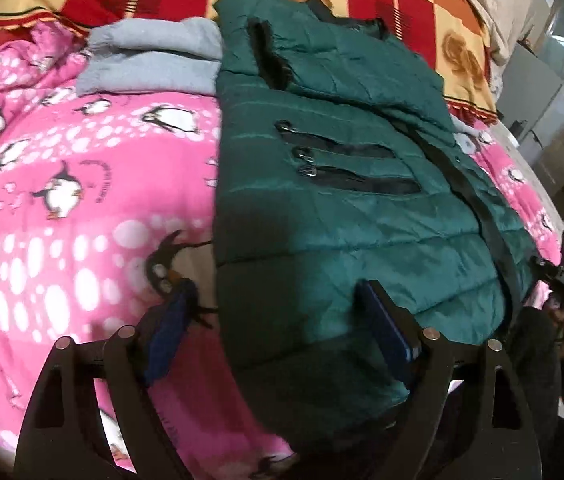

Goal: Fold large clothes

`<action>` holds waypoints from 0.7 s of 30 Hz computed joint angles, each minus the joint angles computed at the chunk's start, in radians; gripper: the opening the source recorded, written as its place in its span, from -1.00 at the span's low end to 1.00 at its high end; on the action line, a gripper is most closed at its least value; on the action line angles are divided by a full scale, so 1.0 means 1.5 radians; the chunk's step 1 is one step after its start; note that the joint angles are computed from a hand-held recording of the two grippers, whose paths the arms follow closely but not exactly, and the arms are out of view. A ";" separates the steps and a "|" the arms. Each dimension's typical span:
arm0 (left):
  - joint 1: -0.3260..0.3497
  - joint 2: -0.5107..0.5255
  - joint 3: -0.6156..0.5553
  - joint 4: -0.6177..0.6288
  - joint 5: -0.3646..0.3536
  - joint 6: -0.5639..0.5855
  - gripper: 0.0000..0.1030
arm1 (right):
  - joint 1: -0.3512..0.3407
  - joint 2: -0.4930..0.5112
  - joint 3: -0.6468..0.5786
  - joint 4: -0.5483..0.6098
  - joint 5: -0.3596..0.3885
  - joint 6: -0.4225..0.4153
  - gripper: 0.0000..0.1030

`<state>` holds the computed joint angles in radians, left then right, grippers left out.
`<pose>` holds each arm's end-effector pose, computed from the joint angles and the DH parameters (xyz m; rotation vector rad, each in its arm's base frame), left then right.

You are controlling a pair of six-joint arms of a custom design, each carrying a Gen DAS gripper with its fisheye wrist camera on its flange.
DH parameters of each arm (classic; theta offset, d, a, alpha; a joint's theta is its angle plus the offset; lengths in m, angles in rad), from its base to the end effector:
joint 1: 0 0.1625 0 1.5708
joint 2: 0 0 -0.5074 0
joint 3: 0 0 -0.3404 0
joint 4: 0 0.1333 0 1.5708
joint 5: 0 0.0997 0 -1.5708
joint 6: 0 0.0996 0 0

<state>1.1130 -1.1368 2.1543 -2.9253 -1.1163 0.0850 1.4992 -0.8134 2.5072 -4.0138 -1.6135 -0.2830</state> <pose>-0.0692 -0.5410 0.2818 0.6220 2.6320 -0.5676 0.0967 -0.4557 0.1884 0.2697 -2.7632 1.0640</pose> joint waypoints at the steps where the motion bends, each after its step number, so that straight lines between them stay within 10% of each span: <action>1: 0.001 0.002 -0.005 0.013 -0.017 0.007 0.64 | 0.005 0.003 -0.002 -0.002 -0.009 -0.003 0.33; 9: 0.003 0.002 0.009 -0.015 -0.089 0.014 0.62 | 0.029 -0.015 -0.015 0.027 -0.019 0.007 0.36; 14: 0.011 -0.002 0.018 -0.063 -0.102 0.006 -0.09 | 0.028 -0.006 -0.031 0.031 -0.015 -0.005 0.37; 18: 0.009 0.009 0.017 -0.057 -0.079 0.009 -0.03 | 0.025 0.003 -0.039 0.041 -0.027 -0.001 0.34; 21: 0.020 0.020 0.018 -0.071 -0.114 -0.011 0.48 | 0.034 0.010 -0.028 -0.008 -0.025 -0.019 0.28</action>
